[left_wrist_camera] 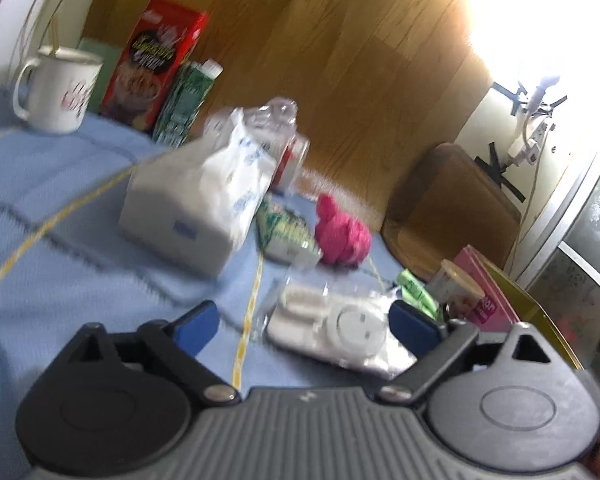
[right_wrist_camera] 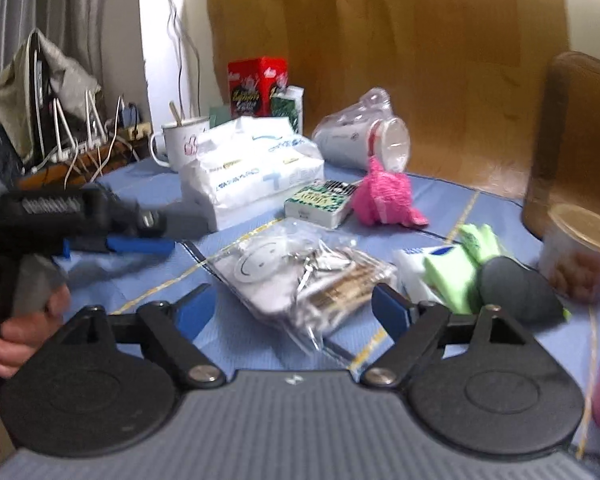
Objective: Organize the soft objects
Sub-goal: 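Return the left tool to the table and grasp the cotton swab bag, then carry the cotton swab bag into the pink tin and release it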
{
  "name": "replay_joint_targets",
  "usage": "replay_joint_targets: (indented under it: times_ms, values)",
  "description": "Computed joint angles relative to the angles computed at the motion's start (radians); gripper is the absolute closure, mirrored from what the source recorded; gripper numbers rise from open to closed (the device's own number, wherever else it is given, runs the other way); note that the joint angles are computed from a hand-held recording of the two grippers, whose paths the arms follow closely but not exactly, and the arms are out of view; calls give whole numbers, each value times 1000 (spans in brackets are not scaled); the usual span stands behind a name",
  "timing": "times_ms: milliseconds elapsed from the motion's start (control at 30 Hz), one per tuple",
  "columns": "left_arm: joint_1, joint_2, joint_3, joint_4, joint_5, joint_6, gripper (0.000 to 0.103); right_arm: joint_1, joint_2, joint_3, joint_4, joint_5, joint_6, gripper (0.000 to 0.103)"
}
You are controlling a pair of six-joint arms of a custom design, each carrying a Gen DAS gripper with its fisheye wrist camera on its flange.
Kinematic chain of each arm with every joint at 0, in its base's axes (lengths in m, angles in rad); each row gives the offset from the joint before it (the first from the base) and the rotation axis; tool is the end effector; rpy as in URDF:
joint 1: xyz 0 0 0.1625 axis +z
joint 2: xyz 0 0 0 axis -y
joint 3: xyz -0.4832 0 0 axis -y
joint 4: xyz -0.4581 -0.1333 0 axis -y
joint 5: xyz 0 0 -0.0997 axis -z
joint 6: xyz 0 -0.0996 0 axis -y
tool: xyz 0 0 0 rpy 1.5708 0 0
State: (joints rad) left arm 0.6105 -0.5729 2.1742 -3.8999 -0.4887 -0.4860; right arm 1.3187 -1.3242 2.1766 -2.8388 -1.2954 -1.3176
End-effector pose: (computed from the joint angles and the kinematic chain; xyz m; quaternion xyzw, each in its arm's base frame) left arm -0.2809 -0.4666 -0.0020 0.0100 0.8217 -0.5472 0.1590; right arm 0.0183 -0.5720 0.2388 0.5167 -0.8205 0.2395 0.0494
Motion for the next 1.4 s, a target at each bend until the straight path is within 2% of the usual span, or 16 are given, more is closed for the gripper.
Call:
replay_joint_targets:
  times_ms: [133, 200, 233, 267, 333, 433, 533, 667, 800, 933, 1000, 1067, 1167, 1233, 1300, 1400]
  values:
    - [38, -21, -16, 21, -67, 42, 6, 24, 34, -3, -29, -41, -20, 16]
    - [66, -36, -16, 79, -123, -10, 12, 27, 41, 6, -57, -55, -38, 28]
    - [73, -36, -15, 89, -138, -32, 13, 27, 42, 14, -77, -58, -53, 39]
    - [66, -22, -21, 68, -122, -11, 18, 25, 41, 24, -102, -58, -72, 55]
    - [67, -28, -18, 103, -153, 0, 47, 21, 36, 36, -133, -56, -93, 65]
    - [61, -29, -12, 113, -206, -2, 57, 10, 13, 50, -137, -39, -93, 69]
    - [39, -22, -14, 105, -242, 30, 61, -14, -30, 81, -135, -5, -136, 75]
    - [11, -17, -14, 150, -296, 12, 60, -49, -96, 110, -69, 15, -196, 75]
    - [-24, -20, 4, 188, -267, -36, 53, -79, -131, 129, -81, 11, -226, 73]
    - [-42, -37, 19, 197, -196, -106, 44, -94, -141, 103, -57, 42, -152, 64]
    - [-36, -50, 19, 220, -182, -143, 44, -94, -137, 86, -30, 60, -101, 53]
    - [-26, -56, 15, 240, -206, -167, 44, -89, -125, 62, 8, 72, -62, 39]
    - [-16, -49, -3, 282, -223, -179, 43, -79, -92, 28, 25, 64, 12, 35]
    - [-8, -42, -20, 310, -224, -183, 38, -67, -74, -6, 70, 24, 97, 35]
    - [0, -42, -30, 328, -237, -183, 33, -71, -78, -13, 109, 8, 105, 35]
    - [15, -39, -49, 336, -277, -149, 31, -77, -93, -1, 140, -40, 13, 33]
